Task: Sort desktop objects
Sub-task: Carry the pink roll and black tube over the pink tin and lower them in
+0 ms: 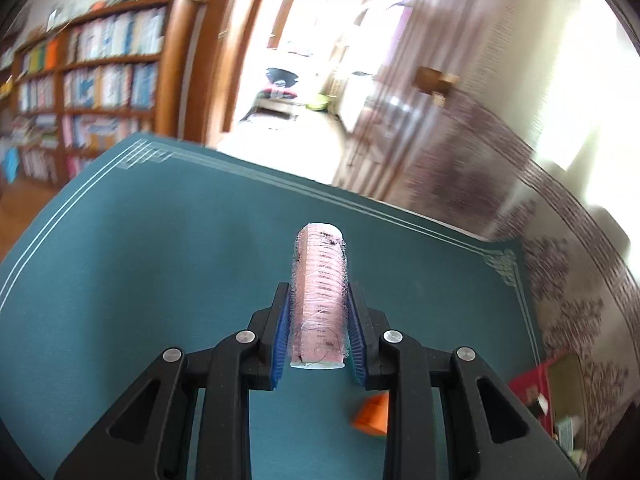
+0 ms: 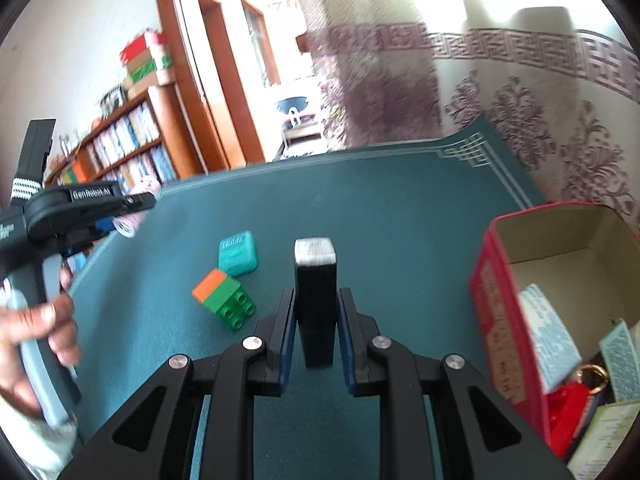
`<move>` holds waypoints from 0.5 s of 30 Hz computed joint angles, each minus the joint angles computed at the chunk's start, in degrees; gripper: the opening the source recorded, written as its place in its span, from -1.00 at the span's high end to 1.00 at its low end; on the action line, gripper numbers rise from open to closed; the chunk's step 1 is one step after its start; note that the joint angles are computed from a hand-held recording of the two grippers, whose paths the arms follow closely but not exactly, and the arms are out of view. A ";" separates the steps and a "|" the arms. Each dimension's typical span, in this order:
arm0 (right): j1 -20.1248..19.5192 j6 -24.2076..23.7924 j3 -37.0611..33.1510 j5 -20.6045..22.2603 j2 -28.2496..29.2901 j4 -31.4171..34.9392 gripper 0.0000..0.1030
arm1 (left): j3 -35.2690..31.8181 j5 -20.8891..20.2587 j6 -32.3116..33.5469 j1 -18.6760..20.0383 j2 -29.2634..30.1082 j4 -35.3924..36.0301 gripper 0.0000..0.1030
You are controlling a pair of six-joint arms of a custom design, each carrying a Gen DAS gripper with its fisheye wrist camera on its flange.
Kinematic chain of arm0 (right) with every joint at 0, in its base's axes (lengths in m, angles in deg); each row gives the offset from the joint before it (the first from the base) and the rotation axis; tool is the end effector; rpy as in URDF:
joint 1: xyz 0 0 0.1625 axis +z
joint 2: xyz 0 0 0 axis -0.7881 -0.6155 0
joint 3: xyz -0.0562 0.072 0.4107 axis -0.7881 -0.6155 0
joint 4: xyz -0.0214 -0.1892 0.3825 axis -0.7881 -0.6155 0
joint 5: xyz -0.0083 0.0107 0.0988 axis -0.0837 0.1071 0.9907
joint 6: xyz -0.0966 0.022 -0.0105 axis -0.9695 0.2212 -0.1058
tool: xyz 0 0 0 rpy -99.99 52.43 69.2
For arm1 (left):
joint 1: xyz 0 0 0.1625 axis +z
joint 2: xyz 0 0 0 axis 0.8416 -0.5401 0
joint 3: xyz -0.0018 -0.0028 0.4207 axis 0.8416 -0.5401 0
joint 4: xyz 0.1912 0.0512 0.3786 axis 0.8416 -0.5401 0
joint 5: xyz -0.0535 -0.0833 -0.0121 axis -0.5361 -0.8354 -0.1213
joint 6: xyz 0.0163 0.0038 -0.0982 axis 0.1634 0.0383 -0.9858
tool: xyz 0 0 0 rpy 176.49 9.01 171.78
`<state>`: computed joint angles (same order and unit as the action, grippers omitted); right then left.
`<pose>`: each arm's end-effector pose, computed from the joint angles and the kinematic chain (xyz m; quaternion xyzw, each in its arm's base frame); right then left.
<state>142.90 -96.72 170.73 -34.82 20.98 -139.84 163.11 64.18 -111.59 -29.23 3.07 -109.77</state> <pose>0.1469 -0.4219 0.0757 0.4137 -0.8714 0.2528 0.0747 -0.1347 -0.3296 0.1460 -0.1792 0.7357 -0.5563 0.3423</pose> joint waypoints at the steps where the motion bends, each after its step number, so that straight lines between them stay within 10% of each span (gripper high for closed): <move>1: -0.34 0.32 0.56 0.91 -0.53 -1.25 0.57 | -0.58 0.60 2.36 -0.16 1.77 -2.02 0.44; 15: -3.52 7.07 2.56 6.09 -3.39 -13.86 0.57 | -1.38 3.79 33.39 -1.58 15.15 -37.64 0.44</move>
<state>139.39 -89.65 173.29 -28.72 17.59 -153.70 161.74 67.96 -78.20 -30.81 18.22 -147.40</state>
